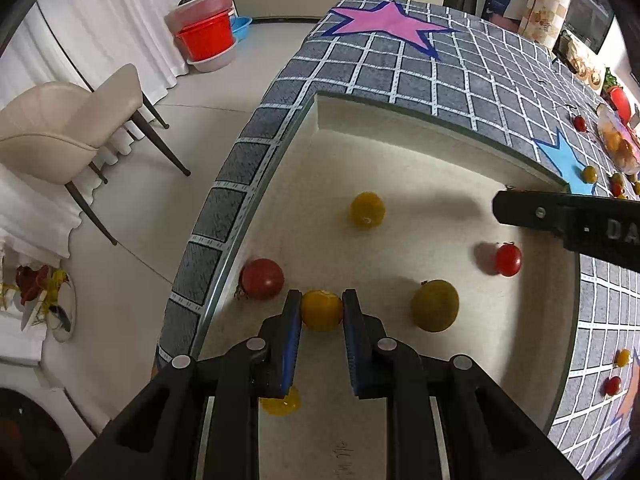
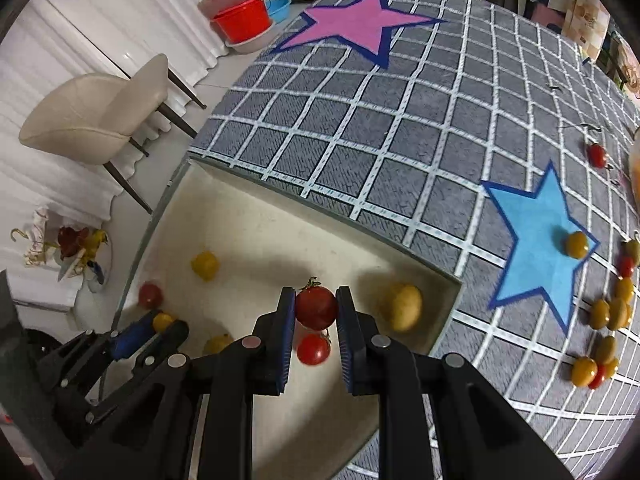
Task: Organize fruits
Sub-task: 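Carry the yellow and red tomatoes over the white tray, then open both tools to drop the tomatoes into the tray, then move both open tools back over the remaining fruits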
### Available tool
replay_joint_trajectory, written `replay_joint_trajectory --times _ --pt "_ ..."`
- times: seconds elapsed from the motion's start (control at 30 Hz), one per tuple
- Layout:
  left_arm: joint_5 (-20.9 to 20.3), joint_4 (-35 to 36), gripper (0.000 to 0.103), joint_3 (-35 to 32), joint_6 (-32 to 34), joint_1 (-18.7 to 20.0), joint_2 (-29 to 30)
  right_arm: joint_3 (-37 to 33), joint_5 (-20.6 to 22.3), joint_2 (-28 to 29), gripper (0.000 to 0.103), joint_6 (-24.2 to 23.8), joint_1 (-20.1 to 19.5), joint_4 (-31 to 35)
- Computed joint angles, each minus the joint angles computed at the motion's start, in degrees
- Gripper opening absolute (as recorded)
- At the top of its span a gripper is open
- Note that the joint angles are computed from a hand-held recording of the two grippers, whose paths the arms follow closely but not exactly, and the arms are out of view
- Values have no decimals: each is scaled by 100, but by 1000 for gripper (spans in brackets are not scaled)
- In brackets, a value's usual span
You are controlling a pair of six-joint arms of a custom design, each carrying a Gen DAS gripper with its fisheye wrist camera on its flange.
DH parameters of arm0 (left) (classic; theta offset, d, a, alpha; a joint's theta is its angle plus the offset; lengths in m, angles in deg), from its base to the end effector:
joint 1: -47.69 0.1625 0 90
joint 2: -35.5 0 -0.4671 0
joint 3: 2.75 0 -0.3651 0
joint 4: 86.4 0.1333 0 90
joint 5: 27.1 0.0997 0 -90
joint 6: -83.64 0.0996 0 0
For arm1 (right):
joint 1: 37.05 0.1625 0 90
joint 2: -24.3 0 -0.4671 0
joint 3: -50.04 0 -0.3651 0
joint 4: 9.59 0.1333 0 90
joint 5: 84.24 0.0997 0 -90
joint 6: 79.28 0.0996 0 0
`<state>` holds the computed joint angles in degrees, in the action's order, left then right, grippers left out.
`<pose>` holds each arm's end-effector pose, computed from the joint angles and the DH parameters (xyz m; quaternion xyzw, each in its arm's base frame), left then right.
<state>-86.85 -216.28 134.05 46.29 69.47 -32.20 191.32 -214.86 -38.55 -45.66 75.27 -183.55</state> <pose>-0.2593 -0.3012 0.1298 0.3121 0.8829 -0.0538 0.3466 0.2125 -0.3375 0.1548 -0.1089 -0.9305 0.2026 0.2850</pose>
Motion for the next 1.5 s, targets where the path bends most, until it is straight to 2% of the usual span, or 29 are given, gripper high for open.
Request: replay_joint_trajectory --times 0.2,0.5,0.57,0.63,0.77,0.83,1.0,1.03,1.07,1.1,1.13,1.2,1.3,1.5 --pt "47 -101 22 38 108 -36 44 -56 14 249 22 -160 -151 -50" --pt "41 -142 22 93 269 -116 20 -92 18 289 24 -284 -182 -78" --pt "27 -129 22 91 310 -119 8 -70 87 269 30 -299 -195 -119" --pt "4 -100 23 69 316 -104 2 -61 87 245 44 -301 -190 -103" --pt "-54 -93 23 53 319 -83 -7 -7 93 179 48 -289 -142 -170" --pt "-63 -90 23 60 326 -86 -11 25 102 114 57 -283 -121 -182" --pt "-112 -49 23 70 392 -99 -54 85 75 2 66 -263 -5 -189" --pt "-113 -63 26 66 416 -94 -51 88 69 -12 67 -256 21 -183" --pt "-115 -88 36 82 430 -104 -77 90 59 -25 68 -247 48 -172" --pt "-69 -129 70 111 414 -135 -111 92 46 -35 69 -233 80 -167" --pt "91 -197 83 183 336 -231 -175 92 27 -43 72 -212 111 -157" --pt "136 -293 83 234 381 -288 -270 106 -9 -62 75 -161 176 -148" --pt "67 -38 83 133 342 -262 -264 134 -42 -115 77 -73 246 -138" --pt "50 97 83 65 464 -433 -271 232 -96 -351 90 187 393 -118"
